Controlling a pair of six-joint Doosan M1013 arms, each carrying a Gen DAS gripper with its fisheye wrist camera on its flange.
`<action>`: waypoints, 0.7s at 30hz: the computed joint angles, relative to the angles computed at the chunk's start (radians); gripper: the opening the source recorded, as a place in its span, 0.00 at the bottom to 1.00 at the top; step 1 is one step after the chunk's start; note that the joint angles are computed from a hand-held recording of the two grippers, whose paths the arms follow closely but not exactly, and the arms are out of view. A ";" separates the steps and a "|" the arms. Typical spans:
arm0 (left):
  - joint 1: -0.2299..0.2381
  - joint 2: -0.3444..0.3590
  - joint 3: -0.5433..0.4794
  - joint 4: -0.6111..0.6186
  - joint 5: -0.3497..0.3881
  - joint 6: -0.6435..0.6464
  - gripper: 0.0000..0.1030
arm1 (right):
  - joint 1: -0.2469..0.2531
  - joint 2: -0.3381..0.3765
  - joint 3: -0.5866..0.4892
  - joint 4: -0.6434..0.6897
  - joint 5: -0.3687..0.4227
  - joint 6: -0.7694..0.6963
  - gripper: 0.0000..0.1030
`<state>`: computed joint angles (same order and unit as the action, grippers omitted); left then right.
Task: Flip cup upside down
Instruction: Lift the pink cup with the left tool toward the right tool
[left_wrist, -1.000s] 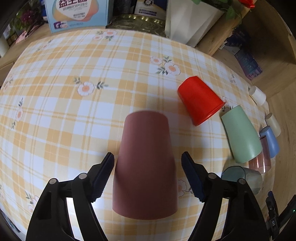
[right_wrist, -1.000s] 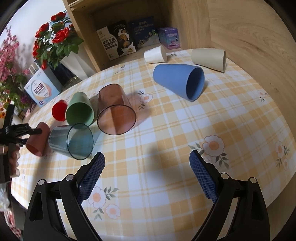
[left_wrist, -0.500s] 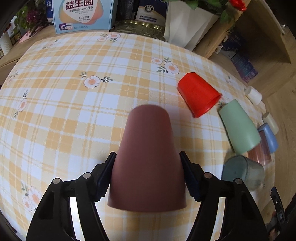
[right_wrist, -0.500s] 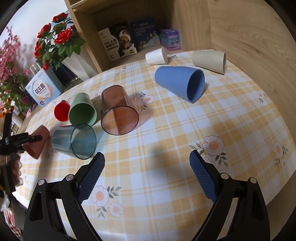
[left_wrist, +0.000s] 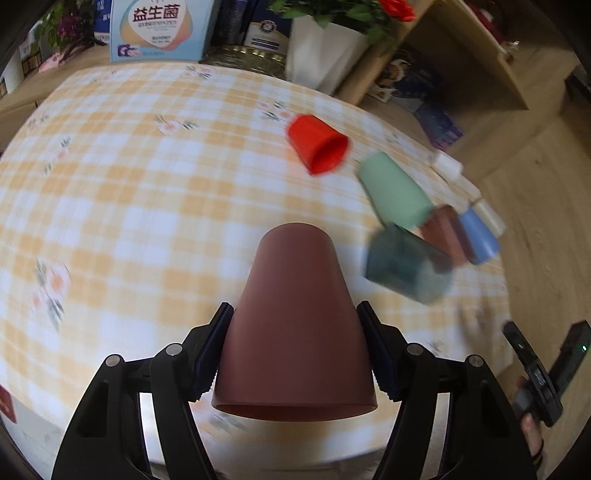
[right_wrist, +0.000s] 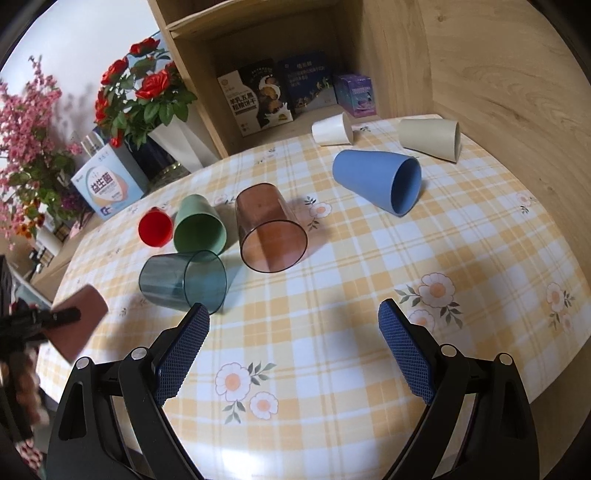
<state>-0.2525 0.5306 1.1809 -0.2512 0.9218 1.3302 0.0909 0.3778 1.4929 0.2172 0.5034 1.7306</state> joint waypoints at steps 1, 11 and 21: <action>-0.012 -0.012 0.021 -0.005 -0.020 -0.006 0.64 | -0.002 -0.003 0.004 0.004 -0.005 -0.001 0.87; -0.088 -0.008 0.048 0.014 -0.035 -0.076 0.64 | -0.027 -0.037 0.053 0.055 -0.037 -0.040 0.87; -0.139 0.038 -0.010 0.066 0.007 -0.090 0.64 | -0.059 -0.050 0.084 0.047 -0.045 -0.010 0.87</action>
<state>-0.3914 0.5683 1.1713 -0.1848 0.9289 1.2403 0.0314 0.3275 1.5769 0.2639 0.4588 1.7209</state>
